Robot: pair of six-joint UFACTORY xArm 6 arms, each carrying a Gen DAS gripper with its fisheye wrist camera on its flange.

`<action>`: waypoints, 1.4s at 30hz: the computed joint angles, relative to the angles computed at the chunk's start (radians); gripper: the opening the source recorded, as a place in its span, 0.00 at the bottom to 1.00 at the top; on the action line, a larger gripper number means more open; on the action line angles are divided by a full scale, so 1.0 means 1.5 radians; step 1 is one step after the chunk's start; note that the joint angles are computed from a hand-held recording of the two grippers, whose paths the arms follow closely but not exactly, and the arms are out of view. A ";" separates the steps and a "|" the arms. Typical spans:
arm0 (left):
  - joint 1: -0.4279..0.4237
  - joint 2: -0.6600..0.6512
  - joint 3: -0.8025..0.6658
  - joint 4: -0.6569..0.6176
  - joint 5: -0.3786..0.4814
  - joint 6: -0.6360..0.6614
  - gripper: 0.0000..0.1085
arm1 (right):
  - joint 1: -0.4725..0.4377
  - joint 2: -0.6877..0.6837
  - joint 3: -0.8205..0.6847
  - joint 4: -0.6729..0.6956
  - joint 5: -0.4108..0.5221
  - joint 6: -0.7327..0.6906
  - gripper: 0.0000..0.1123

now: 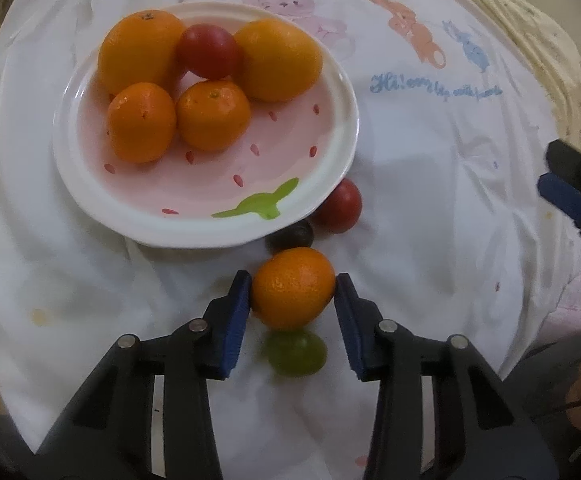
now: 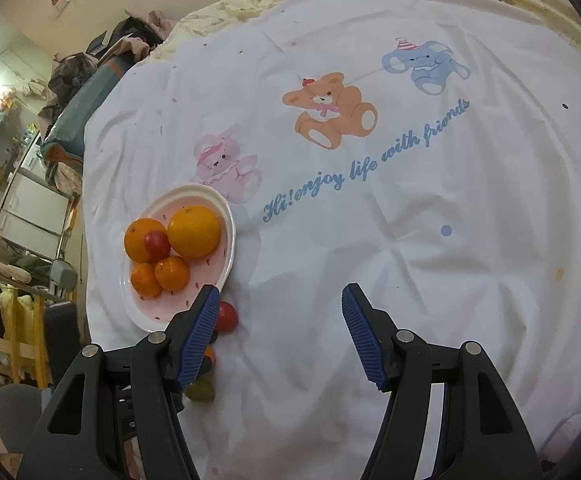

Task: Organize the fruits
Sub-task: 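Grasp another tangerine with the left tool, then lift the tangerine with the left tool while the right tool grasps a dark plum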

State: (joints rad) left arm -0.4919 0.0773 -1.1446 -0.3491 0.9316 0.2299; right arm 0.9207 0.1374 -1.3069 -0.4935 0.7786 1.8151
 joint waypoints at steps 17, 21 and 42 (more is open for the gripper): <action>0.076 -0.101 0.038 -0.011 -0.007 0.024 0.34 | -0.015 0.088 -0.056 0.137 -0.099 -0.106 0.59; 0.101 -0.112 0.048 -0.005 -0.025 0.018 0.34 | -0.016 0.162 -0.133 0.225 -0.099 -0.199 0.58; 0.155 -0.100 0.034 -0.060 -0.003 0.029 0.34 | -0.003 0.449 -0.541 0.298 0.162 -0.371 0.22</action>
State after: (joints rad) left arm -0.2601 -0.0731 -1.0936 -0.4394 0.9277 0.2733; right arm 0.9157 0.8115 -2.1184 -0.0461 1.0211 1.2588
